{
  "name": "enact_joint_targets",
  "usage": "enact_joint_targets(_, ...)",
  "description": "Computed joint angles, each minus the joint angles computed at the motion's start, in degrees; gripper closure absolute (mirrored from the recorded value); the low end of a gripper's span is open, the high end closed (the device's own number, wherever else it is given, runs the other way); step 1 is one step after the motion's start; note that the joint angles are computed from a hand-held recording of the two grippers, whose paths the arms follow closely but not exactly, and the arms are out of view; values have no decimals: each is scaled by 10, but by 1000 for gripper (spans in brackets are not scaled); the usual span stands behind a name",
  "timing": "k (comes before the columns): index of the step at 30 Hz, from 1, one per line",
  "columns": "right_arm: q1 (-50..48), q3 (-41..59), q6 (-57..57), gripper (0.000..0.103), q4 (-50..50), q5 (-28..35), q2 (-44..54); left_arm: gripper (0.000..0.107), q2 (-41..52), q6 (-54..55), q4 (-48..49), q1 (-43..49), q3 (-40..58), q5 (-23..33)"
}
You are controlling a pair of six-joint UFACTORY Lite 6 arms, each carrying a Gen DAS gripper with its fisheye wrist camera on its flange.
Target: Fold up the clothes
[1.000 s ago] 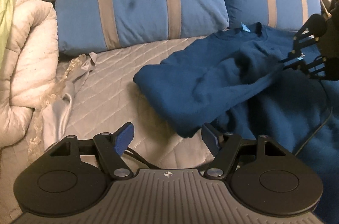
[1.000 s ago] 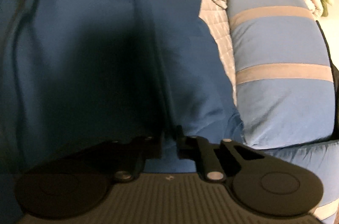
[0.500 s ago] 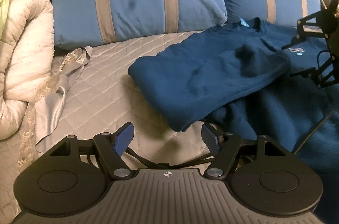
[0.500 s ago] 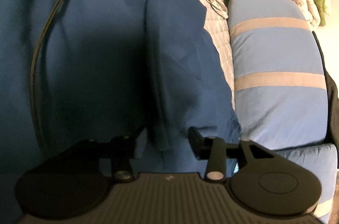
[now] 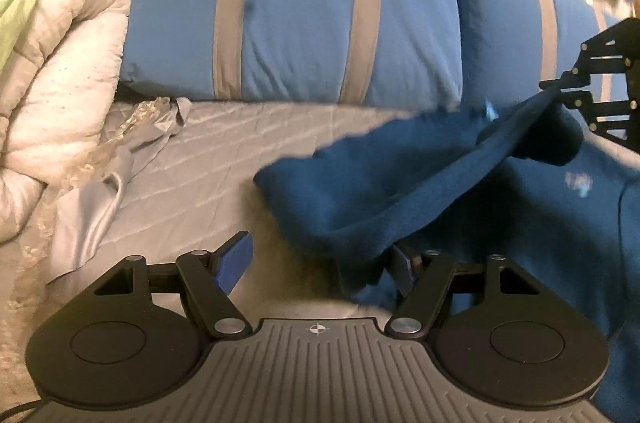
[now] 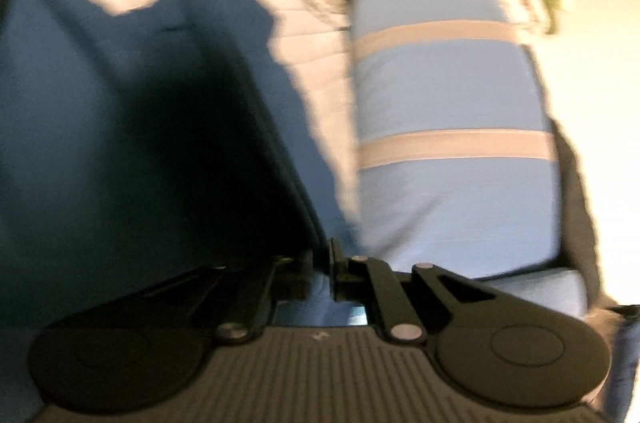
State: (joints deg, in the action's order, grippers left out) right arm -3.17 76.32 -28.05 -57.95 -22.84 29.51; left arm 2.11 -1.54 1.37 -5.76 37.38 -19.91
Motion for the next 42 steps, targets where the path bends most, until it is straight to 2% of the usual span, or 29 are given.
enact_joint_targets(4, 9, 50, -37, 96, 52, 18, -2, 37, 44, 65, -82, -26, 48, 2)
enact_joint_targets(7, 9, 97, -10, 96, 48, 38, 5, 37, 84, 151, -166, -50, 81, 10)
enact_joint_targets(11, -15, 135, 145, 96, -63, 50, -2, 37, 122, 331, -338, -83, 113, 18)
enact_joint_targets(13, -37, 131, 161, 96, -80, 47, -10, 36, 131, 423, -412, -92, 121, 23)
enact_joint_targets(15, -65, 123, 216, 96, -140, 39, -17, 35, 120, 468, -440, -95, 111, 18)
enact_joint_targets(22, -148, 96, 555, 96, -462, -6, -17, 35, 80, 649, -582, -119, 108, -18)
enact_joint_targets(26, -172, 77, 635, 98, -529, -23, -14, 35, 91, 743, -640, -138, 135, -34)
enact_joint_targets(28, -184, 62, 634, 98, -528, -26, -18, 35, 93, 752, -634, -146, 142, -38)
enact_joint_targets(33, -216, -26, 404, 98, -362, -10, -110, 31, 89, 746, -603, -167, 139, -57)
enact_joint_targets(35, -235, -64, 414, 97, -400, -21, -166, 31, 96, 763, -607, -179, 137, -80)
enact_joint_targets(37, -252, -92, 498, 96, -507, -41, -199, 31, 110, 772, -607, -179, 140, -88)
enact_joint_targets(38, -260, -108, 534, 95, -557, -49, -205, 31, 117, 776, -609, -178, 141, -88)
enact_joint_targets(39, -267, -123, 559, 74, -598, -55, -204, 31, 122, 784, -617, -178, 143, -85)
enact_joint_targets(42, -295, -163, 564, 56, -660, -64, -190, 31, 129, 815, -641, -172, 142, -60)
